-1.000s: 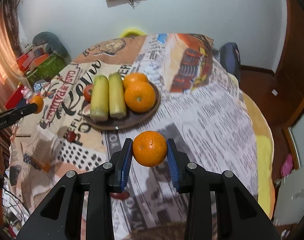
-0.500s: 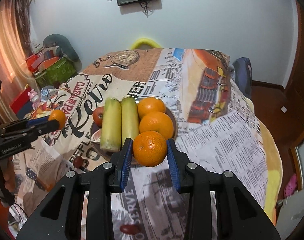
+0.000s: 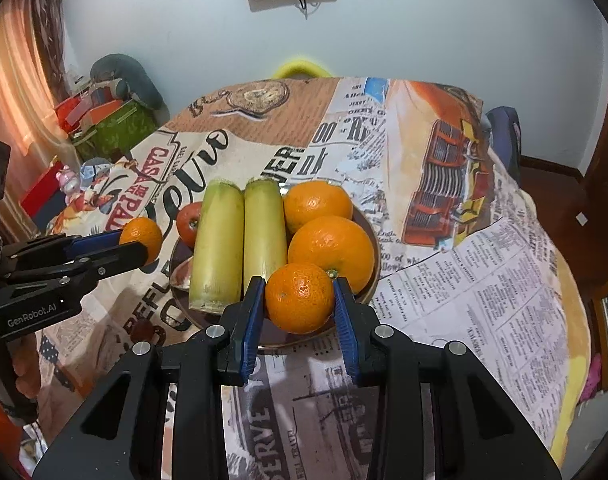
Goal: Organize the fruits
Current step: 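Place the mandarin on the plate with the left tool while the right tool places its mandarin there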
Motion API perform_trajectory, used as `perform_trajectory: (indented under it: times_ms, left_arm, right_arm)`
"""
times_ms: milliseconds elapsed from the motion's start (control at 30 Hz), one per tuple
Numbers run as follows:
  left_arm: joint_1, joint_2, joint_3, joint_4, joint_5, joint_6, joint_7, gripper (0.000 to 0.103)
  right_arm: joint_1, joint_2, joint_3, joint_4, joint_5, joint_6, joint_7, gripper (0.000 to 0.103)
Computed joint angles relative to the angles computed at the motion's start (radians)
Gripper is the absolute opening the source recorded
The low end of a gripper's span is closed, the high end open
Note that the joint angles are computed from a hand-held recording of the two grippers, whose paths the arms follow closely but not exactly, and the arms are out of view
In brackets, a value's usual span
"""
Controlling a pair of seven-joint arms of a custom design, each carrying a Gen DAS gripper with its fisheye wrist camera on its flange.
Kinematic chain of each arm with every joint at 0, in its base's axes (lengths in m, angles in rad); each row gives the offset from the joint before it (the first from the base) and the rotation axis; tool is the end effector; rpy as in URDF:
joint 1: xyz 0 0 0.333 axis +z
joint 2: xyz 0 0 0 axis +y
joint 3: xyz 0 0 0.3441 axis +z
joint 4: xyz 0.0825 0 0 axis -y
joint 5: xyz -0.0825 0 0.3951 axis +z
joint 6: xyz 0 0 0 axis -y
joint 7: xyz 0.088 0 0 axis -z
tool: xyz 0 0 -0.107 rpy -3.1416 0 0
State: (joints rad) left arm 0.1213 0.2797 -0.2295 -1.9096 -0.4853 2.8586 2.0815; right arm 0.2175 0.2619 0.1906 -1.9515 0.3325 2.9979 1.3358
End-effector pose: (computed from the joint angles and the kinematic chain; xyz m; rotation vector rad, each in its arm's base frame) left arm 0.6749 -0.0345 0.4475 -1.7117 2.0237 -0.8912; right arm 0.6277 0.2345 0.4583 -1.9184 1.4051 -0.4150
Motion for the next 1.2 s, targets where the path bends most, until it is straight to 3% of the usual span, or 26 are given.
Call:
perform_trajectory:
  times_ms: [400, 633, 767, 900, 1200]
  left_arm:
    - [-0.021, 0.065, 0.011, 0.056, 0.071, -0.011, -0.066, 0.035]
    - [-0.027, 0.079, 0.015, 0.058, 0.133, 0.009, -0.111, 0.035]
    - [-0.026, 0.081, 0.016, 0.059, 0.160, 0.005, -0.134, 0.039]
    - [-0.015, 0.066, 0.005, 0.043, 0.150, 0.006, -0.134, 0.043]
    - [-0.006, -0.036, -0.005, -0.061, 0.114, 0.043, -0.096, 0.044]
  right_arm:
    - [0.005, 0.060, -0.009, 0.046, -0.022, -0.043, 0.002, 0.031]
    - [-0.057, 0.074, 0.057, 0.066, 0.085, -0.052, -0.077, 0.032]
    - [-0.014, 0.069, 0.010, 0.060, 0.046, -0.048, -0.045, 0.032]
    - [0.005, 0.051, -0.011, 0.036, 0.013, -0.017, -0.004, 0.052]
    - [0.017, -0.047, -0.021, -0.056, -0.032, 0.015, 0.032, 0.053]
